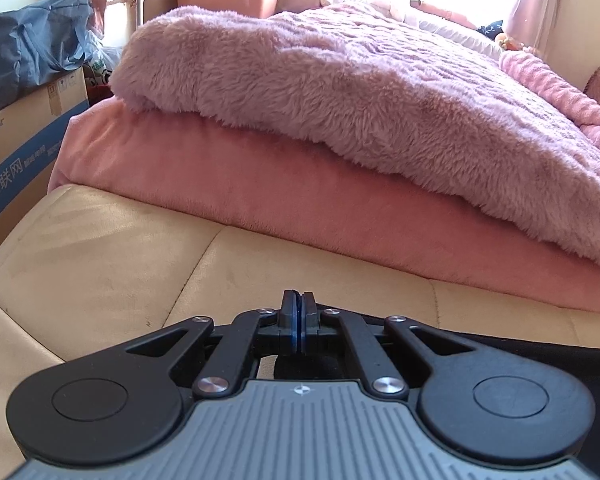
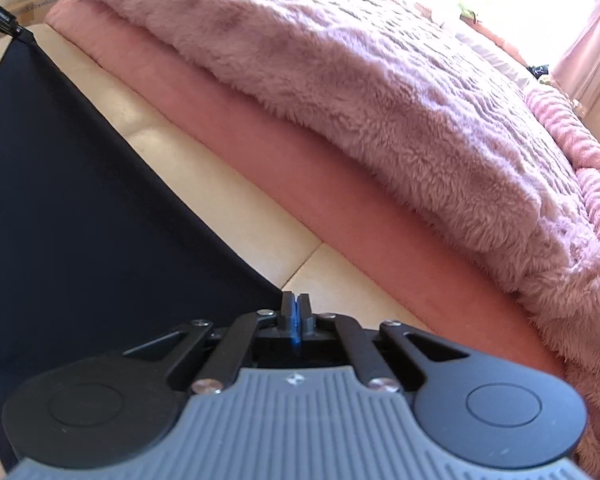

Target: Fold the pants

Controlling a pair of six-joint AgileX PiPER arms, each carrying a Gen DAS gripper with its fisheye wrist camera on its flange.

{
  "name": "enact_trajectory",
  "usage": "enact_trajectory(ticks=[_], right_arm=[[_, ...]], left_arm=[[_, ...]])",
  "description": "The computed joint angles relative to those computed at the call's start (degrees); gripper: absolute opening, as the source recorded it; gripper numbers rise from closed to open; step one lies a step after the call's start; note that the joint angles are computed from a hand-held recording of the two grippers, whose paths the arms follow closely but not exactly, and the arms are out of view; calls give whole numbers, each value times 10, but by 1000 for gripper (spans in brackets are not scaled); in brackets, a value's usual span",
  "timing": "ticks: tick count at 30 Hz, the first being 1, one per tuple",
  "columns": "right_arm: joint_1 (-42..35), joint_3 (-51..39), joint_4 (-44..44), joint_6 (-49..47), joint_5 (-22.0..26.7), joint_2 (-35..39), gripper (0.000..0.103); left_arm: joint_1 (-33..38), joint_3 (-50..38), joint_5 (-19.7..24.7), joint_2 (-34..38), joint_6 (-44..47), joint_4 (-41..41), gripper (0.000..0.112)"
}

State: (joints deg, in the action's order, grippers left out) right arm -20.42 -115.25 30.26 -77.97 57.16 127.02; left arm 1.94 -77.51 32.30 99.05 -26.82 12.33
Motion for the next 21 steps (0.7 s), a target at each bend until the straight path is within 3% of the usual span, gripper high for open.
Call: enact_trajectory(ticks=[5,11,13,16,18,21], right_arm=[[12,26,-18,42,-34,-1,0],[6,130,29,63,-84,-76,11],[2,188,43,72,-97,-117,12],[-12,275,77,90,-105,-175,13],[-17,330,99,96,-121,-207,13],[-16,390,107,102,-145,-237,13]], left_arm=[[2,-6,10,9,4,-6,4],[38,62,-2,-73,43,-115,22],[55,99,-2,-106,67,-184,22],[77,173,-34,-155,126,-338,22],[71,203,-54,-167,135,-397,22],[35,202,-77,-144,29,-329,26]])
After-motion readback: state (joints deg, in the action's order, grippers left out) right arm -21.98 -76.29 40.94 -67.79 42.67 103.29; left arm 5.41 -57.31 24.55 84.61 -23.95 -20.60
